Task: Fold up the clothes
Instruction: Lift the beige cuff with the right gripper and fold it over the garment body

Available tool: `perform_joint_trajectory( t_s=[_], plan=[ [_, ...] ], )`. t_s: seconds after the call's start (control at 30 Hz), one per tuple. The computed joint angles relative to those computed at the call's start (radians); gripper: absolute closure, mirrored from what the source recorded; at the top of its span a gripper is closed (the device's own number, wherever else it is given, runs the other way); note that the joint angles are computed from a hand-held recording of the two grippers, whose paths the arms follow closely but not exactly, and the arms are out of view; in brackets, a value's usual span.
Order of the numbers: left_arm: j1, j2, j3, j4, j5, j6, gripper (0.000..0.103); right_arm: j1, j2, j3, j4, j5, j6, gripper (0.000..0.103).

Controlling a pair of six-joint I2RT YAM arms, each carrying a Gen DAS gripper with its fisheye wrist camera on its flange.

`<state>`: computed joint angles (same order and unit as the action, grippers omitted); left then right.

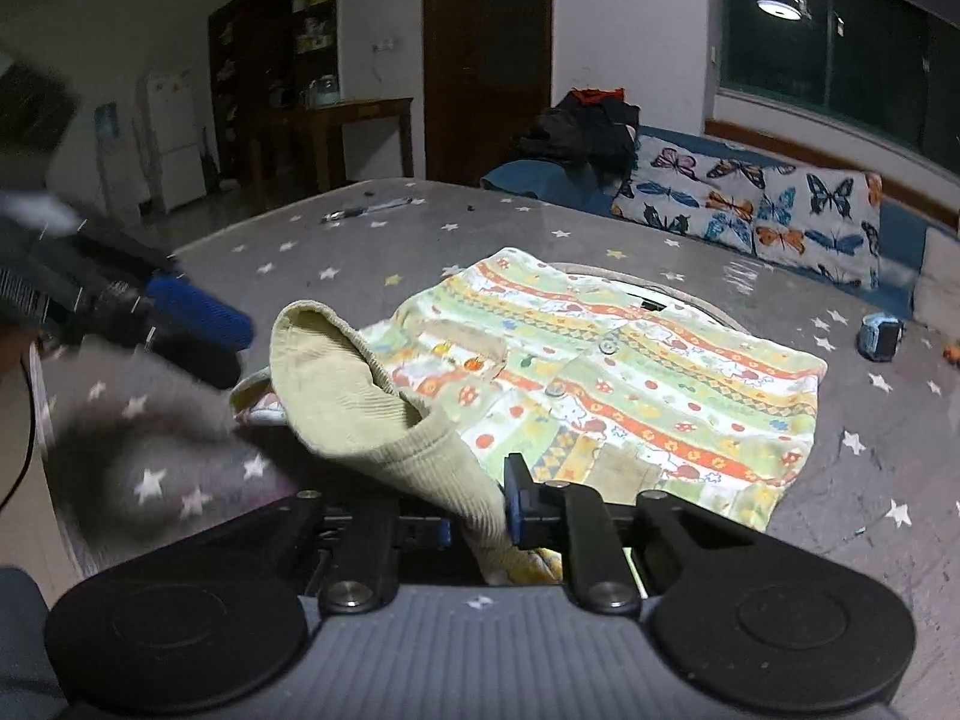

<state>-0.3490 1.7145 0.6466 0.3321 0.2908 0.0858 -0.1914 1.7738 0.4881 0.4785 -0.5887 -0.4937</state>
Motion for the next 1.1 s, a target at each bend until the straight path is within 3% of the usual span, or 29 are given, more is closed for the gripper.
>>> perform_joint_trajectory(
  t_s=[0.1, 0.33, 0.4, 0.47, 0.53, 0.63, 0.77, 0.83, 0.93, 1.1],
  plan=[
    [-0.063, 0.026, -0.037, 0.080, -0.131, 0.061, 0.050, -0.001, -0.003, 0.013, -0.018, -0.002, 0.029, 0.088],
    [-0.215, 0.225, -0.063, 0.374, -0.454, 0.287, 0.051, 0.012, -0.004, -0.003, 0.020, 0.018, 0.078, 0.089],
    [-0.218, 0.258, -0.068, 0.424, -0.480, 0.334, 0.063, 0.014, -0.003, -0.014, 0.043, 0.025, 0.088, 0.091],
    [-0.213, 0.276, -0.074, 0.458, -0.486, 0.369, 0.083, 0.017, -0.003, -0.036, 0.080, 0.036, 0.106, 0.093],
    [-0.200, 0.254, -0.093, 0.463, -0.462, 0.381, 0.094, 0.019, -0.009, -0.061, 0.115, 0.034, 0.106, 0.095],
    [-0.187, 0.198, -0.135, 0.471, -0.428, 0.399, 0.096, 0.017, -0.031, -0.100, 0.147, 0.030, 0.096, 0.097],
    [-0.179, 0.053, -0.217, 0.412, -0.351, 0.417, 0.097, -0.016, -0.140, -0.161, 0.098, -0.002, 0.057, 0.097],
    [-0.175, -0.057, -0.265, 0.326, -0.305, 0.417, 0.097, -0.053, -0.234, -0.197, 0.023, -0.047, 0.014, 0.097],
    [-0.165, -0.254, -0.329, 0.146, -0.229, 0.411, 0.097, -0.114, -0.433, -0.233, -0.216, -0.116, -0.087, 0.097],
    [-0.122, -0.543, -0.360, -0.204, -0.101, 0.360, 0.097, -0.235, -0.740, -0.231, -0.757, -0.218, -0.326, 0.097]
  ],
)
